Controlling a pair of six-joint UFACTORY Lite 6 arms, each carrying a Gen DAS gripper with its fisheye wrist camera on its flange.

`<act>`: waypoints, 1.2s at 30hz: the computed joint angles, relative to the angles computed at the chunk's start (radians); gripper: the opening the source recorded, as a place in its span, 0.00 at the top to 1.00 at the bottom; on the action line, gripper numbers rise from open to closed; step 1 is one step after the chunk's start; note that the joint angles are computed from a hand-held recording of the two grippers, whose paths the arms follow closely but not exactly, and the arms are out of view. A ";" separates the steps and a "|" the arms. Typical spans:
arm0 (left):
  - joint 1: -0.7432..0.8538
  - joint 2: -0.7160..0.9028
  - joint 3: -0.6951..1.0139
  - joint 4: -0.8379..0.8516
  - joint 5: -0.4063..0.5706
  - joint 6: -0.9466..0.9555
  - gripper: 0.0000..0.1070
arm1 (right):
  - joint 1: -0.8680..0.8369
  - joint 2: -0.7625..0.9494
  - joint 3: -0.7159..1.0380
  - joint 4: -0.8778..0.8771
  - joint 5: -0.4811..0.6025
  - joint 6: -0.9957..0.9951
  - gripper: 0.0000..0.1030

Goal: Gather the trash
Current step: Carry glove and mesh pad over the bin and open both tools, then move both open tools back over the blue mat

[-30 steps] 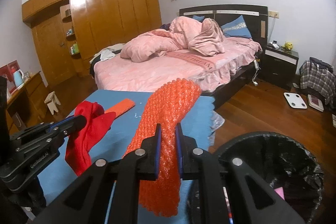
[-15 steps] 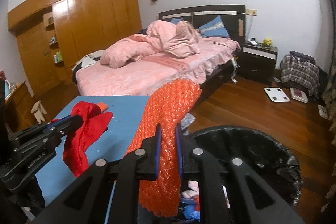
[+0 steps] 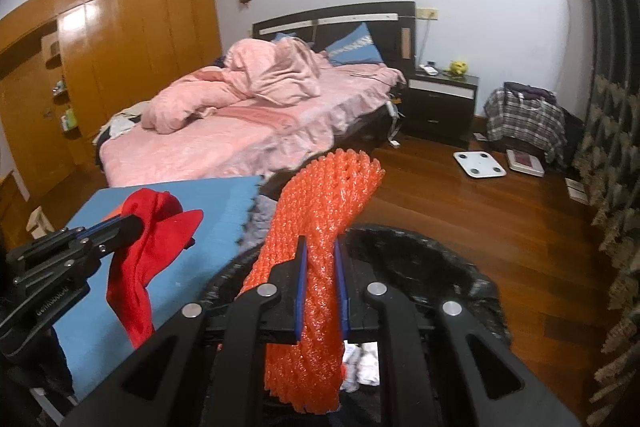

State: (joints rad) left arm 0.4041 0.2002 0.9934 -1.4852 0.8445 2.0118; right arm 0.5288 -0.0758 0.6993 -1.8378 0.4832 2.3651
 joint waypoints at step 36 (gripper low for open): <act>-0.055 0.195 0.099 -0.048 -0.119 0.007 0.19 | -0.237 0.044 -0.165 -0.387 -0.040 0.350 0.06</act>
State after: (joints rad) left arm 0.3487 0.3948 1.0925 -1.5331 0.7256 2.0191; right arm 0.2922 -0.0319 0.5342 -2.2251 0.4431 2.7150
